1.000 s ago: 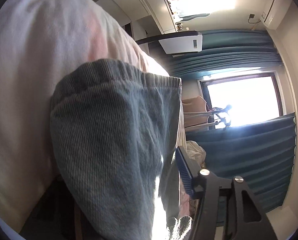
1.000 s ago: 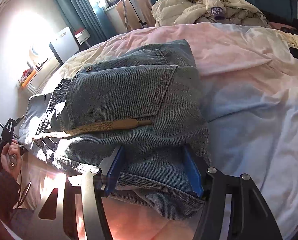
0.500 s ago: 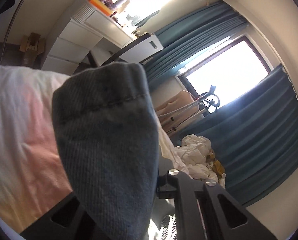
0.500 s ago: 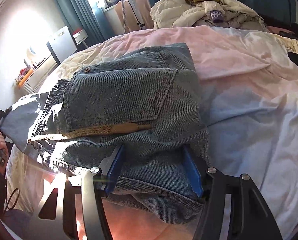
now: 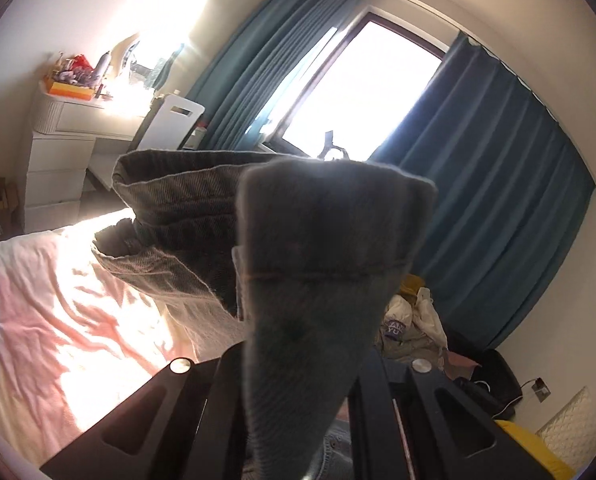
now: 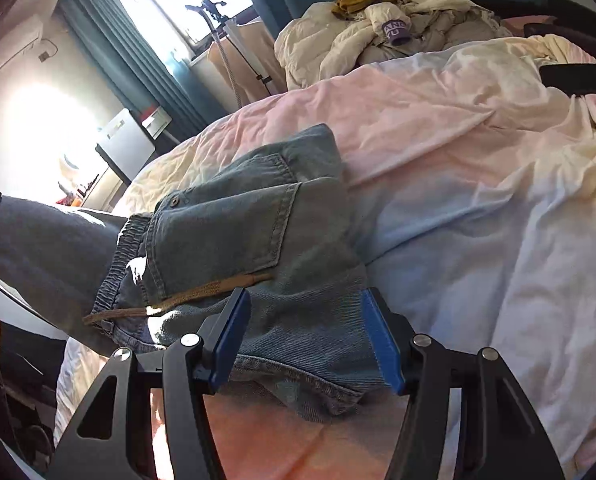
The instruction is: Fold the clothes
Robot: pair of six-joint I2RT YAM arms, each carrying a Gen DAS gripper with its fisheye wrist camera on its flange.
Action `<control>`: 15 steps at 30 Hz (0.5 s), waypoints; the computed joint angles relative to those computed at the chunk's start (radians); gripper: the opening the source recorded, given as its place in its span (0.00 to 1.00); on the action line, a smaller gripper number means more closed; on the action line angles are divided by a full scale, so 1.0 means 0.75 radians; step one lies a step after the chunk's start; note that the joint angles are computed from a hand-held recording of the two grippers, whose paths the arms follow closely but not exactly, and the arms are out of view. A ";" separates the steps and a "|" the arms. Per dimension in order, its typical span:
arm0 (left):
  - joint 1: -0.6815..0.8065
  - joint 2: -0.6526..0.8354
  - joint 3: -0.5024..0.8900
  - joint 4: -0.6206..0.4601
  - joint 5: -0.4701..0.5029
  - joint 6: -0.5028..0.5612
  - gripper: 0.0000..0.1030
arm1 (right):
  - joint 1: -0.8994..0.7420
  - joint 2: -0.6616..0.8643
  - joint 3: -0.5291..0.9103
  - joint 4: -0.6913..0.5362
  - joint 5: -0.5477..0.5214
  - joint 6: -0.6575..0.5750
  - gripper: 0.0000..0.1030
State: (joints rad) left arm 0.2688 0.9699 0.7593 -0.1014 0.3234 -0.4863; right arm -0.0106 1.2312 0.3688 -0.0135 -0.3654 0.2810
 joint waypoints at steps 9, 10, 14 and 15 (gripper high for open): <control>-0.716 0.191 0.003 0.079 -0.538 0.089 0.05 | -0.295 -0.026 0.044 -0.116 -0.154 -0.060 0.57; -0.792 0.229 0.005 0.092 -0.594 0.093 0.05 | -0.320 -0.020 0.052 -0.117 -0.173 -0.062 0.57; -1.053 0.424 -0.007 0.183 -0.803 0.120 0.05 | -0.397 -0.002 0.082 -0.111 -0.221 -0.078 0.57; -1.099 0.478 -0.013 0.211 -0.830 0.119 0.05 | -0.419 0.001 0.088 -0.111 -0.235 -0.079 0.57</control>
